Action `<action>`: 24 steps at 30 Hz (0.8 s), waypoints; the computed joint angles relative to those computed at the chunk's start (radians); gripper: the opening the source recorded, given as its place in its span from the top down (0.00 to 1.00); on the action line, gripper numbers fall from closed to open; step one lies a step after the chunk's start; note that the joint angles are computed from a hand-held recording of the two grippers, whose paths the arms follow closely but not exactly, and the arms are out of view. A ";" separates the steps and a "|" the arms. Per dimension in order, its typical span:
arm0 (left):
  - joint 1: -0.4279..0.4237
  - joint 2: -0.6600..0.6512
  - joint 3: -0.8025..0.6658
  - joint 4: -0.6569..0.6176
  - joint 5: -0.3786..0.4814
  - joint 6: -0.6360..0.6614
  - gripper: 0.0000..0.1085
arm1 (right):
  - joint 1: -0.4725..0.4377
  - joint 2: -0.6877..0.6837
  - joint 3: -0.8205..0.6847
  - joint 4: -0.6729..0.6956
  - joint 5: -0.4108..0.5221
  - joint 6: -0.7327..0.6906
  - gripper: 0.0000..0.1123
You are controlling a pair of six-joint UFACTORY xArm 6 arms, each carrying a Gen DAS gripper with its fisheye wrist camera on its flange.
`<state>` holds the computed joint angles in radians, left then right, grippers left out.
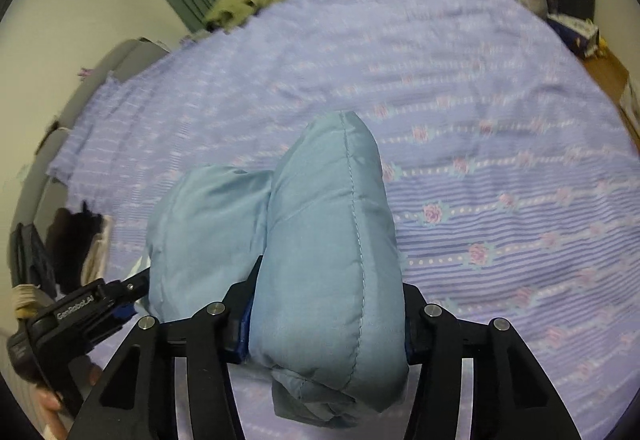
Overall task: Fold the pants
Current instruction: 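Grasp the folded pants bundle with both grippers and lift it, then carry the folded pants with both grippers onto the dark clothes stack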
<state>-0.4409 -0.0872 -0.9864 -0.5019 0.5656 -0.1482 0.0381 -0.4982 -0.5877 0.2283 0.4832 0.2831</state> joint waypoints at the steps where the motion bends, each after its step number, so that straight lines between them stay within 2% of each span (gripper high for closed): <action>1: -0.002 -0.031 0.013 0.010 -0.003 -0.013 0.59 | 0.007 -0.039 0.005 -0.007 0.012 0.002 0.52; 5: 0.018 -0.233 0.101 0.074 -0.001 -0.067 0.59 | 0.044 -0.185 -0.009 -0.040 0.082 0.034 0.52; 8: 0.054 -0.352 0.131 0.092 0.018 -0.080 0.59 | 0.092 -0.240 -0.034 -0.065 0.106 0.080 0.52; 13: 0.173 -0.490 0.142 0.083 0.060 -0.022 0.59 | 0.253 -0.237 -0.132 -0.220 0.093 0.269 0.52; 16: 0.311 -0.538 0.125 -0.007 0.108 0.123 0.59 | 0.352 -0.166 -0.213 -0.336 0.064 0.389 0.52; 19: 0.456 -0.523 0.084 -0.116 0.169 0.288 0.59 | 0.452 -0.061 -0.313 -0.470 0.044 0.543 0.52; 20: 0.537 -0.498 0.048 -0.172 0.216 0.378 0.59 | 0.494 -0.007 -0.366 -0.530 0.044 0.615 0.52; 23: 0.706 -0.401 -0.060 -0.279 0.336 0.572 0.59 | 0.594 0.143 -0.512 -0.699 0.063 0.816 0.52; 24: 0.777 -0.335 -0.135 -0.305 0.408 0.640 0.59 | 0.618 0.182 -0.551 -0.742 0.072 0.869 0.52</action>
<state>0.3358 -0.4218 -1.1212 -0.8068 0.9736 0.4917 0.6558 -0.3161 -1.1390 -0.5134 0.5555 1.1517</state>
